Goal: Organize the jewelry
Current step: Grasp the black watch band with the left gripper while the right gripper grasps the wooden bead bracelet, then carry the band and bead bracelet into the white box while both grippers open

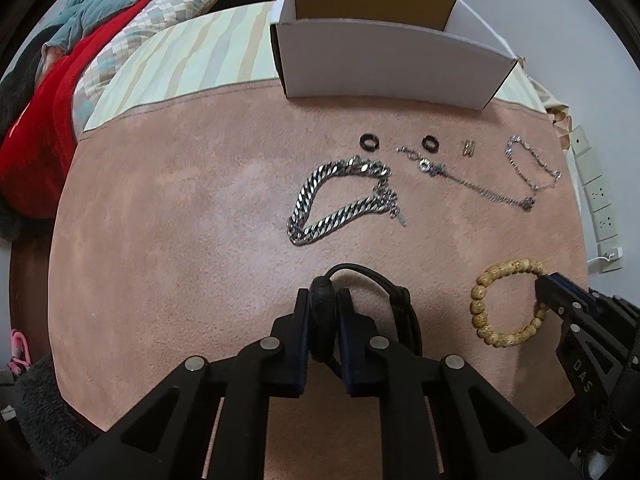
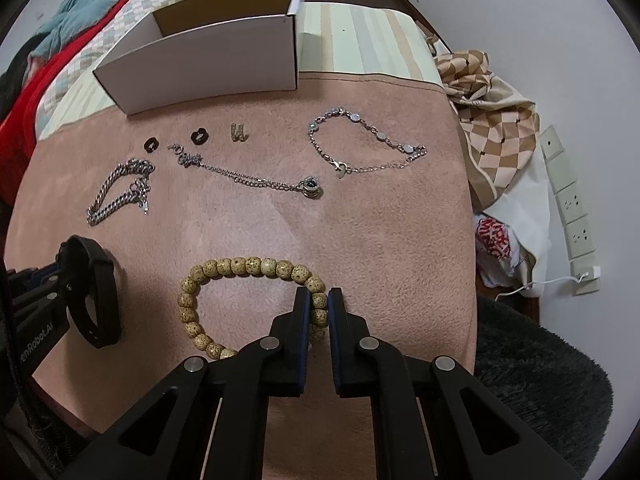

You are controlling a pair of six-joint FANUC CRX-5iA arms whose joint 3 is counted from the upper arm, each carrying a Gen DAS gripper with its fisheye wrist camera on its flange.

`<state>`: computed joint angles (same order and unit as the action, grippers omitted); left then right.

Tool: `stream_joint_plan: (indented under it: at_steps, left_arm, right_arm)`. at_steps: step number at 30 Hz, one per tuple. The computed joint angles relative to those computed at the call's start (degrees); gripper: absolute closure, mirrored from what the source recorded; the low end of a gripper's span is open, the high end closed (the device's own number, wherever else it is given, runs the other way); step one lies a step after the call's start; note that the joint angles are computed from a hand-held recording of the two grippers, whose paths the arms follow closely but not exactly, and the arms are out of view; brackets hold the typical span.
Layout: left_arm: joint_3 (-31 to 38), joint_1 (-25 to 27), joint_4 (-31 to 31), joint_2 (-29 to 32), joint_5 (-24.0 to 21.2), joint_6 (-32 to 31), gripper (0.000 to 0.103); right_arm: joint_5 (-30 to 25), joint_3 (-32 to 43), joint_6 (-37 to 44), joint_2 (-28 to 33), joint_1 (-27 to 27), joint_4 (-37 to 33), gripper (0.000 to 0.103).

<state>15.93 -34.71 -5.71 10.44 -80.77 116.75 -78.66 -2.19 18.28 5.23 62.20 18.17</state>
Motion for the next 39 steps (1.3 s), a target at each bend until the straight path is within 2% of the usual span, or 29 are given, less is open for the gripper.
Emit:
stream_joint_plan:
  at_steps: [10, 19, 25, 32, 36, 38, 39]
  left_arm:
    - [2.7, 2.4, 1.5, -2.1, 1.6, -2.3, 0.093]
    - [12.8, 4.8, 3.5, 1.6, 2.9, -6.0, 0.093]
    - [24.5, 6.8, 3.4, 9.0, 0.9, -9.7, 0.093]
    - [35.4, 11.0, 9.8, 19.1, -3.9, -11.9, 0.093]
    - [41.6, 11.9, 11.4, 24.4, -7.8, -12.3, 0.093]
    - [47.8, 11.7, 10.3, 28.3, -12.0, -11.7, 0.092]
    - [49.0, 11.8, 10.7, 29.4, -12.7, -11.6, 0.091]
  right_arm:
    - [2.9, 1.5, -1.8, -1.8, -0.5, 1.8, 0.094]
    - [6.7, 10.5, 5.0, -0.4, -3.5, 4.8, 0.094]
    - [8.5, 19.6, 13.0, 3.8, -8.8, 3.6, 0.094]
    - [6.4, 32.3, 21.5, 13.0, -15.5, -2.3, 0.094]
    - [4.5, 38.2, 25.1, 17.8, -18.5, -6.1, 0.094]
    - [3.8, 40.7, 26.9, 19.7, -19.8, -8.5, 0.094]
    - [3.7, 41.5, 27.3, 20.3, -20.4, -9.7, 0.094]
